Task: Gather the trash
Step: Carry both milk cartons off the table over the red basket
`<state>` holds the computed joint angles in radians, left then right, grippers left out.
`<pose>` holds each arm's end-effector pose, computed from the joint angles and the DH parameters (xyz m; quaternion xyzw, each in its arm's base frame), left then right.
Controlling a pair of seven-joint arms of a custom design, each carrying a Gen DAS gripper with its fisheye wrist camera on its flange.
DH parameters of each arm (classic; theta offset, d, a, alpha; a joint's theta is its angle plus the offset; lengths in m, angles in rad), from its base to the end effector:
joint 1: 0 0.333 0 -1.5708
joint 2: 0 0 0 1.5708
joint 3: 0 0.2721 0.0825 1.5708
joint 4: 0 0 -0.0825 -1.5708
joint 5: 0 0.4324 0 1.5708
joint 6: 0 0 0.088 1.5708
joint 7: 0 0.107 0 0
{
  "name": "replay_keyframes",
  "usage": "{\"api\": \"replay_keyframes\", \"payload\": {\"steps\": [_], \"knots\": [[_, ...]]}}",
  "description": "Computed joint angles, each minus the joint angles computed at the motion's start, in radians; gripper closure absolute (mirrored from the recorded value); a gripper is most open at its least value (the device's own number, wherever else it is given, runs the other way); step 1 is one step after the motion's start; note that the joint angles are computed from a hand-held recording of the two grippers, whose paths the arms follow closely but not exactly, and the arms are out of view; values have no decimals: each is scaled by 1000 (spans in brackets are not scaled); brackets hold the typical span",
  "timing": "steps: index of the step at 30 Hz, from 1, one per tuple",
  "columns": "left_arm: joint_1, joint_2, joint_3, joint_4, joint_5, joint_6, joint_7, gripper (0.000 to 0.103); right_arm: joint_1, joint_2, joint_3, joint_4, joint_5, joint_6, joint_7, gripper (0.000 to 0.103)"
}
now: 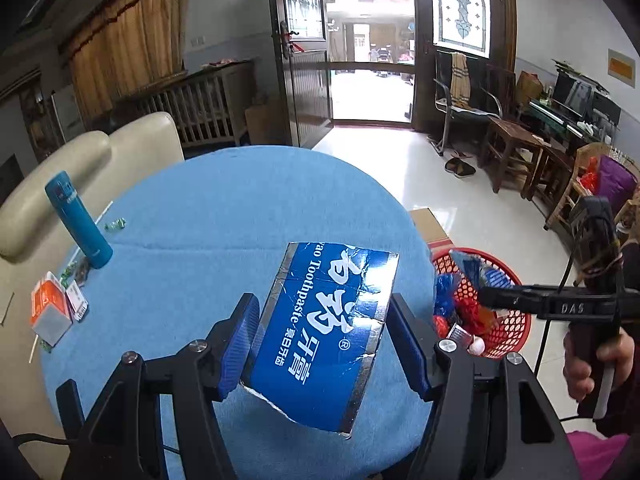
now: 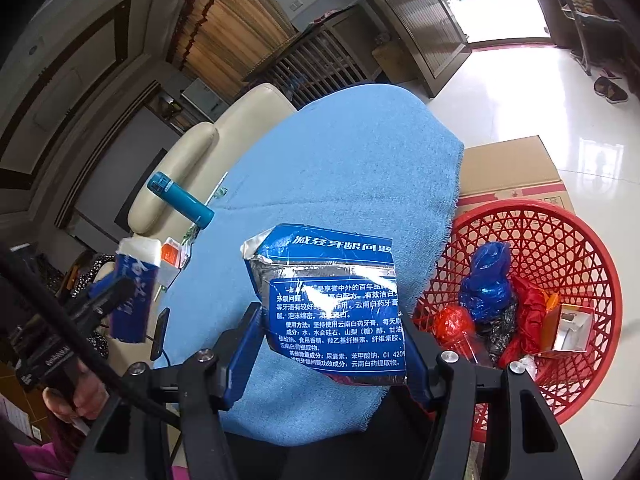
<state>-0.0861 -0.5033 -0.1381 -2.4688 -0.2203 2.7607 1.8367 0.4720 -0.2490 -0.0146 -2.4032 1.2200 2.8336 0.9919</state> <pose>0.4988 -0.1073 0.5062 -0.5356 0.7500 -0.2983 0.2485 0.5025 0.1936 0.3914 -0.6241 0.6449 0.0263 0.4403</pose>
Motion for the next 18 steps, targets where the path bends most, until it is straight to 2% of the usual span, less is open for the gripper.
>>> {"api": "replay_keyframes", "payload": {"steps": [6,18], "knots": [[54,10,-75,30,94,7,-114,36,4,-20,-5,-11,46,13,-33,37],[120,24,-163,39,305,45,-297,36,8,-69,-25,-45,99,50,-64,37]]}}
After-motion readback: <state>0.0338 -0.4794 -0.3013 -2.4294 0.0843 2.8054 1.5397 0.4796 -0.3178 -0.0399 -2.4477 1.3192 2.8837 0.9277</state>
